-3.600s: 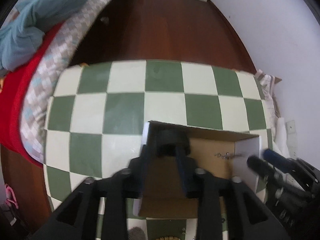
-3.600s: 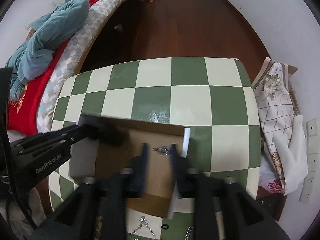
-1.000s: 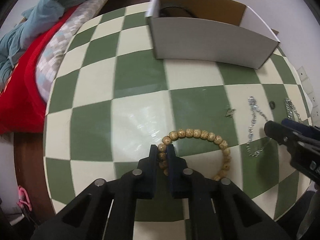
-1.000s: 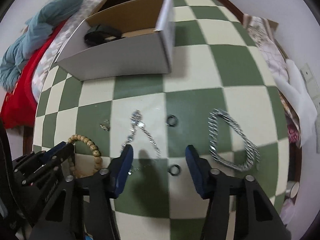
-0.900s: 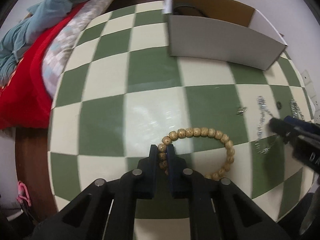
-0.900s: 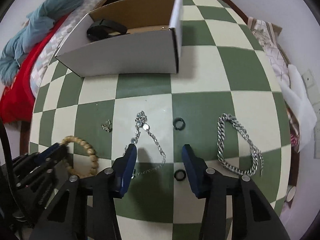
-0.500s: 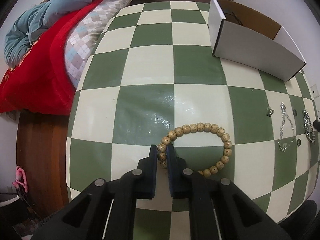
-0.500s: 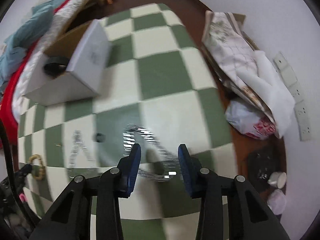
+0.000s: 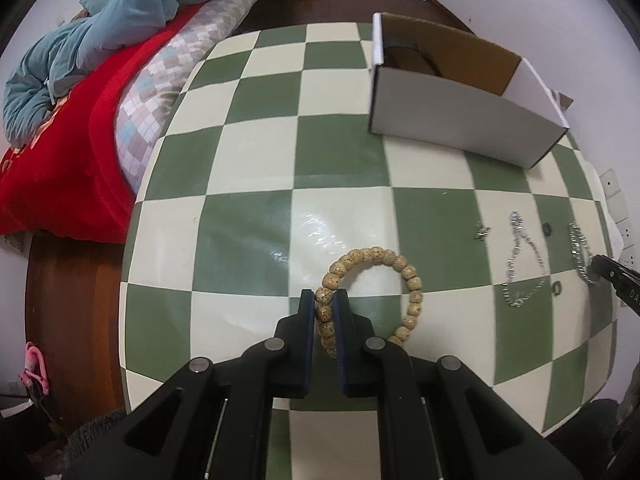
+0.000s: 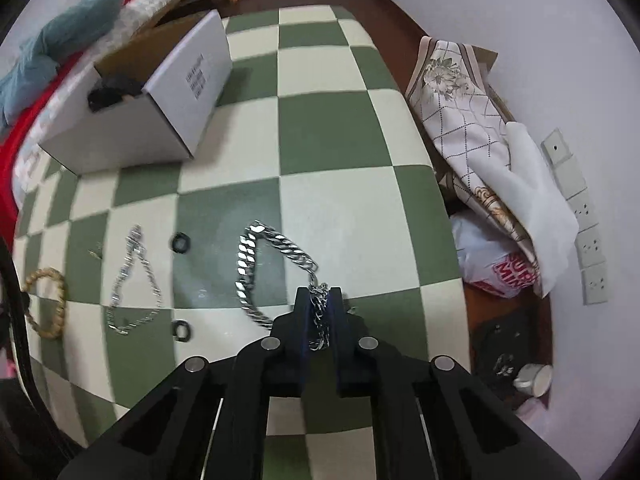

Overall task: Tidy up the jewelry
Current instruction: 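Lower the bead bracelet into the box with the left tool while the right releases the curb chain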

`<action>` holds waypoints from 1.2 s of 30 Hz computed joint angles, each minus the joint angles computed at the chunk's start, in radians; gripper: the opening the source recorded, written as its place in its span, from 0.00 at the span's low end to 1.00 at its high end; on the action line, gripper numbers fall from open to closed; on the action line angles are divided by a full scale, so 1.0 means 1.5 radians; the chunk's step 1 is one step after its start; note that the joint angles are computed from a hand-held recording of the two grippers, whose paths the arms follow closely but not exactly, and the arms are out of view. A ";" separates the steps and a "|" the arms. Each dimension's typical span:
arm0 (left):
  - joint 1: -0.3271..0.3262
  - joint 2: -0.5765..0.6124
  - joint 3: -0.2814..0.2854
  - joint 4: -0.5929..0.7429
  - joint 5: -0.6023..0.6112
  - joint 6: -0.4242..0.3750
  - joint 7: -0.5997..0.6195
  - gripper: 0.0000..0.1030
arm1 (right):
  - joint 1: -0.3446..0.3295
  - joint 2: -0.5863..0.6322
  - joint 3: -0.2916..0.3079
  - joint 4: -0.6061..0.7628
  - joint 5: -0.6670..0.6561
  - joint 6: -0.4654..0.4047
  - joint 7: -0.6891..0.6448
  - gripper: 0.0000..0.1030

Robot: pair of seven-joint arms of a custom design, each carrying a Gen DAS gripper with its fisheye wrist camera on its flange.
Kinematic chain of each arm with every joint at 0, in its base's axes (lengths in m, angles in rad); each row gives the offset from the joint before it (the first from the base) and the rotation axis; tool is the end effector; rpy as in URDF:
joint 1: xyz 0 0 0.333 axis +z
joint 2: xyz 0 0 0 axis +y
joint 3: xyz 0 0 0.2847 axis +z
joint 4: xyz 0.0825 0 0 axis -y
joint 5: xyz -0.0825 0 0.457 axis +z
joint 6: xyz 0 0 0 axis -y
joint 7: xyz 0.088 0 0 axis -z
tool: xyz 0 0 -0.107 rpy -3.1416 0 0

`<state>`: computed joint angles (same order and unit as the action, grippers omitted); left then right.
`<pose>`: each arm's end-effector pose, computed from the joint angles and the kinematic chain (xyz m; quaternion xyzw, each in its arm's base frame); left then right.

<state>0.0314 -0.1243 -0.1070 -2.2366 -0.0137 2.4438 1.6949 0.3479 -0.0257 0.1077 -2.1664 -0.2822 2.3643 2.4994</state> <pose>0.5971 -0.0455 0.3879 -0.6274 0.7611 -0.1126 0.1202 0.5531 0.2672 0.3581 -0.5890 0.7929 -0.1203 0.0995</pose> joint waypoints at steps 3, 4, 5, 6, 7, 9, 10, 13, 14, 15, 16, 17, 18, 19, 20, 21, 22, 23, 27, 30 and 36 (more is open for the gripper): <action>-0.004 -0.016 -0.002 -0.009 -0.007 0.007 0.004 0.06 | 0.002 -0.030 0.004 -0.021 -0.021 0.031 0.031 0.08; -0.005 -0.023 -0.003 -0.012 -0.012 0.010 0.006 0.06 | 0.002 -0.035 0.007 -0.021 -0.029 0.035 0.039 0.07; -0.007 -0.029 -0.004 -0.016 -0.015 0.013 0.007 0.06 | 0.003 -0.041 0.009 -0.021 -0.037 0.038 0.044 0.06; -0.008 -0.032 -0.005 -0.015 -0.015 0.016 0.007 0.06 | 0.003 -0.042 0.009 -0.019 -0.039 0.042 0.044 0.06; -0.009 -0.037 -0.006 -0.017 -0.014 0.019 0.006 0.06 | 0.004 -0.046 0.011 -0.016 -0.041 0.045 0.045 0.06; -0.011 -0.044 -0.008 -0.019 -0.017 0.023 0.005 0.06 | 0.007 -0.050 0.015 -0.008 -0.053 0.041 0.047 0.06; -0.012 -0.047 -0.008 -0.018 -0.023 0.024 0.007 0.06 | 0.008 -0.051 0.016 -0.005 -0.053 0.042 0.047 0.06; -0.017 -0.053 -0.006 -0.013 -0.043 0.023 0.017 0.06 | 0.011 -0.057 0.018 -0.002 -0.050 0.049 0.046 0.06; -0.019 -0.058 -0.006 -0.012 -0.049 0.024 0.020 0.06 | 0.013 -0.059 0.019 0.000 -0.048 0.050 0.044 0.06; -0.020 -0.061 -0.006 -0.011 -0.053 0.025 0.024 0.06 | 0.015 -0.061 0.021 0.003 -0.052 0.048 0.046 0.06; -0.021 -0.064 -0.006 -0.011 -0.058 0.025 0.027 0.06 | 0.016 -0.063 0.022 0.004 -0.054 0.050 0.047 0.06; -0.022 -0.068 -0.005 -0.011 -0.063 0.026 0.030 0.06 | 0.017 -0.064 0.023 0.007 -0.054 0.050 0.045 0.06; -0.023 -0.071 -0.006 -0.009 -0.067 0.027 0.031 0.06 | 0.019 -0.065 0.024 0.011 -0.054 0.052 0.044 0.06; -0.025 -0.074 -0.005 -0.005 -0.075 0.026 0.034 0.06 | 0.020 -0.069 0.025 0.012 -0.056 0.053 0.044 0.06; -0.026 -0.076 -0.004 0.000 -0.081 0.025 0.037 0.06 | 0.021 -0.070 0.026 0.016 -0.059 0.052 0.042 0.06; -0.027 -0.076 -0.004 0.006 -0.085 0.024 0.038 0.06 | 0.022 -0.072 0.027 0.020 -0.060 0.053 0.040 0.06; -0.028 -0.076 -0.003 0.011 -0.091 0.023 0.041 0.06 | 0.022 -0.073 0.028 0.024 -0.061 0.053 0.040 0.06; -0.029 -0.076 -0.002 0.016 -0.097 0.021 0.045 0.06 | 0.022 -0.074 0.028 0.028 -0.062 0.052 0.037 0.06; -0.033 -0.062 0.000 0.056 -0.122 0.010 0.061 0.06 | 0.022 -0.068 0.029 0.058 -0.070 0.046 0.025 0.06; -0.036 -0.041 0.000 0.097 -0.136 0.001 0.071 0.06 | 0.020 -0.053 0.024 0.090 -0.067 0.045 0.005 0.06; -0.039 0.046 -0.006 0.222 -0.131 -0.016 0.094 0.06 | 0.013 -0.002 0.008 0.173 -0.016 0.069 -0.060 0.06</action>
